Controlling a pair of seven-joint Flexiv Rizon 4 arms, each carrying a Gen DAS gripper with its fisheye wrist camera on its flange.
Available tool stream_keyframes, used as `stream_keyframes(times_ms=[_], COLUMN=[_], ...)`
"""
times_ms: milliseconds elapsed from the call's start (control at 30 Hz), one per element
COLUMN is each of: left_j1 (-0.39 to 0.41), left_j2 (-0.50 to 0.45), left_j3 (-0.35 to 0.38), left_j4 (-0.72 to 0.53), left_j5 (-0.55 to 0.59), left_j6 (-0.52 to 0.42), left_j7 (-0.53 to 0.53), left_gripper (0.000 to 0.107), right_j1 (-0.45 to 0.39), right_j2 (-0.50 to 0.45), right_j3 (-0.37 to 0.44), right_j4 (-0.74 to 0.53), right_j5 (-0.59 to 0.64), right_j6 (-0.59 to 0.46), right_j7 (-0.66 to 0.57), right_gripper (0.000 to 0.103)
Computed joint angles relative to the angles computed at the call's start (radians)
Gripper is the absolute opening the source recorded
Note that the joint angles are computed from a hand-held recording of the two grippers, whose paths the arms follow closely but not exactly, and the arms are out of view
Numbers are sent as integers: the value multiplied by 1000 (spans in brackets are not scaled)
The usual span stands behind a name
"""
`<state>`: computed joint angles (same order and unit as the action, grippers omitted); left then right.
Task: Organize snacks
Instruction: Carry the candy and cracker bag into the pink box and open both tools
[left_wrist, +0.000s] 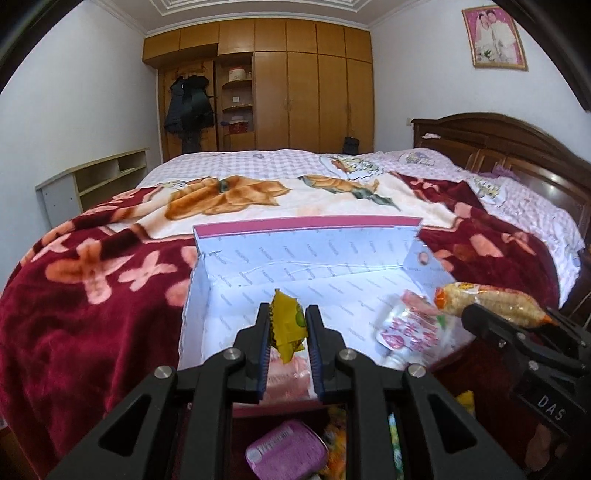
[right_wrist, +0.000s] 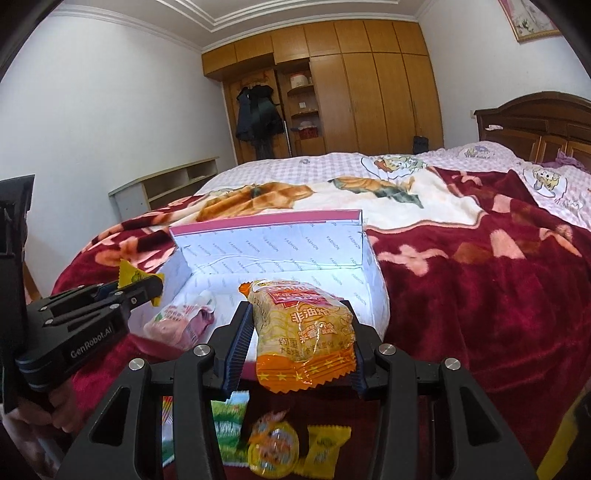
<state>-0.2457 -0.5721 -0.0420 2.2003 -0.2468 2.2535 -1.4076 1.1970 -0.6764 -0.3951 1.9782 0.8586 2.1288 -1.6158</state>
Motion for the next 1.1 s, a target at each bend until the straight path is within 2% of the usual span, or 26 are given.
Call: stream_keyframes(times_ms=[133,400,667,767,833,900,967,1033,1100], left_j1=[25,2,-21,-1,2,14,14,6,-10], left_j2=[-25,-83,-128,-136,-140,-144,-145,-147,-146], left_j3=[-13,16,46,34,37,30,34,43,58], left_j4=[-47,-149,-218,-232,-238,-243,-245,-246,-248], left_j5=[9,-55,-81,-74,-75,-65,-59,-58,-70], left_j6=[-43,-171,-225,-255,-268,-273,-273,-272,-283], left_j7=[-8,12,28,22,15,6,2,2,2], left_gripper=[19,19,19,19,19,19,21,30,33], right_j1=[0,-18,-23,-34,-8,-8,-5,-3,2], right_j2=[-24,-89,-152,-169,-193,-197,-202,-205,-208], right_j3=[-37,-100,-156,-152,-193,-197,-206,-211,-220], right_j4=[-34,-88,-122,-129,-129,-123,-117,-108,-102], right_j5=[-12,-97,-181,-226,-239,-262,-281,-302,-322], right_j6=[-36,-104,-193,-215,-238,-236,-237,-234,-233], right_j7=[10,122,243,282,316,341,370,396,423], right_gripper=[46,46,46,47,47,47,47,47,47])
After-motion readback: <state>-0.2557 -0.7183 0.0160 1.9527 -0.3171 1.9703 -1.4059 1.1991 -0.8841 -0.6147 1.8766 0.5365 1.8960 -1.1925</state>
